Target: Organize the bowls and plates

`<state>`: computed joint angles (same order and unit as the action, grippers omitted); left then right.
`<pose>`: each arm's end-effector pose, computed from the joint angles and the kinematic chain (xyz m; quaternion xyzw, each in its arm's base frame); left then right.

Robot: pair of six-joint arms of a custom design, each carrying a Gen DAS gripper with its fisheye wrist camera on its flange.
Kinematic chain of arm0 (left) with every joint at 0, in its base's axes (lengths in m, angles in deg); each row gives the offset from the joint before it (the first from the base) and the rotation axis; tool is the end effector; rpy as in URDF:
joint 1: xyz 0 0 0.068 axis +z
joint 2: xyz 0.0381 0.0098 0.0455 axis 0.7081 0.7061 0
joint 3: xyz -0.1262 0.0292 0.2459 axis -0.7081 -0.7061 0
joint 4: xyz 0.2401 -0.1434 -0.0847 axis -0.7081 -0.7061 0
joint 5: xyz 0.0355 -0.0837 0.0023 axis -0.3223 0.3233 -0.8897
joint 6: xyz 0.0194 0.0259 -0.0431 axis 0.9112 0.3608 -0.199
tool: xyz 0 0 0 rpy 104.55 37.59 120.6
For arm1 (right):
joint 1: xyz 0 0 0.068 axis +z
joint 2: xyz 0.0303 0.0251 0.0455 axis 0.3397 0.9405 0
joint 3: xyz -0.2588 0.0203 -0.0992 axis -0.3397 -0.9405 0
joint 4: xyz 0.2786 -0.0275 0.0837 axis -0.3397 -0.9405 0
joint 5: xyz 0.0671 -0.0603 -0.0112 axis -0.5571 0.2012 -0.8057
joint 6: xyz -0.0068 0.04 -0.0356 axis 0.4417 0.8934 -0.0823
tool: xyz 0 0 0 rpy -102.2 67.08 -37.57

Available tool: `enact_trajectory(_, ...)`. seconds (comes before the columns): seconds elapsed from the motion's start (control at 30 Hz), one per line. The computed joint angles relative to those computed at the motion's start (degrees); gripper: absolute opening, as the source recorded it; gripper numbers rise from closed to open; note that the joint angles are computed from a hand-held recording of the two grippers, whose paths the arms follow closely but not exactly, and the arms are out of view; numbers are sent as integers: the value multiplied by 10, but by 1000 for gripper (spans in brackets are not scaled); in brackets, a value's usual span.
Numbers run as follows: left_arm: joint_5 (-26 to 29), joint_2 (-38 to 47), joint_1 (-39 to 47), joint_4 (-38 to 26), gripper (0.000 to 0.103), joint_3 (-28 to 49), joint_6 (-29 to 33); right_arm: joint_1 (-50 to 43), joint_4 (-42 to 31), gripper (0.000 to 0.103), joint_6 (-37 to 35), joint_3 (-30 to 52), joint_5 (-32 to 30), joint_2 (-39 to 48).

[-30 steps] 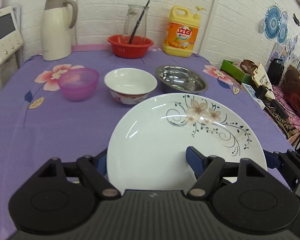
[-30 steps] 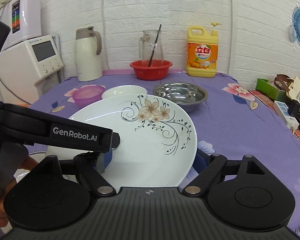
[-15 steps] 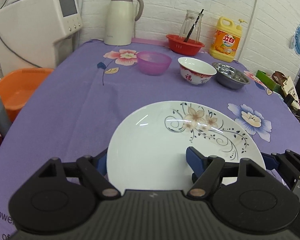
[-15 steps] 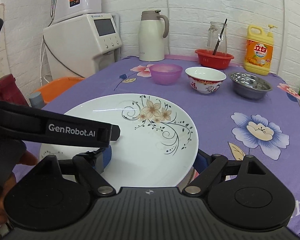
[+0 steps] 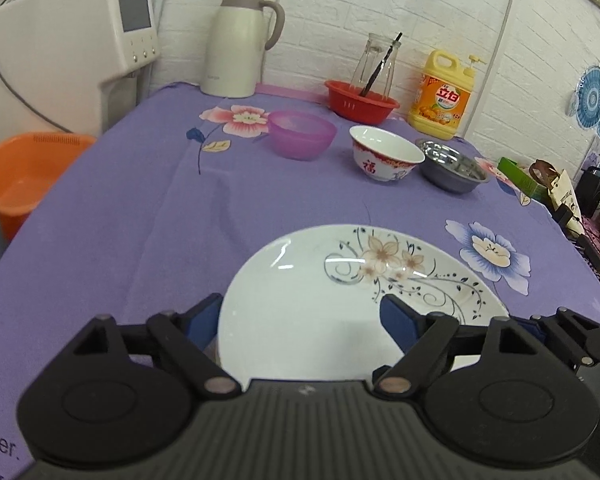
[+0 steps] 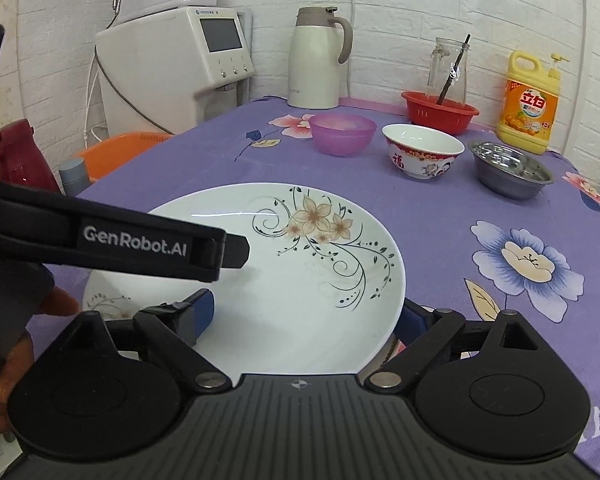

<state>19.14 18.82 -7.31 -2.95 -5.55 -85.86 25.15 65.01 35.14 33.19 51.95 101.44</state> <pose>0.1816 -0.1946 0.1120 -0.1683 0.8714 -0.0279 0.4599 0.2289 0.0390 0.0907 -0.3233 0.8192 0.1671 0.4433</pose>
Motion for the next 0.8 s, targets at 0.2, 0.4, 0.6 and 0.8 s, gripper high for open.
enact_trajectory(0.2,-33,-43,-3,17,93,1,35,-3,-17,103,30,12,13,3)
enact_trajectory(0.4,-18,-26,14,26,93,22,51,-21,-53,103,-29,33,-13,17)
enact_trajectory(0.6,11,-2,31,46,93,37,62,-102,-53,103,13,107,-59,78)
enact_trajectory(0.8,56,41,60,75,96,65,89,-141,-113,103,39,310,-40,204)
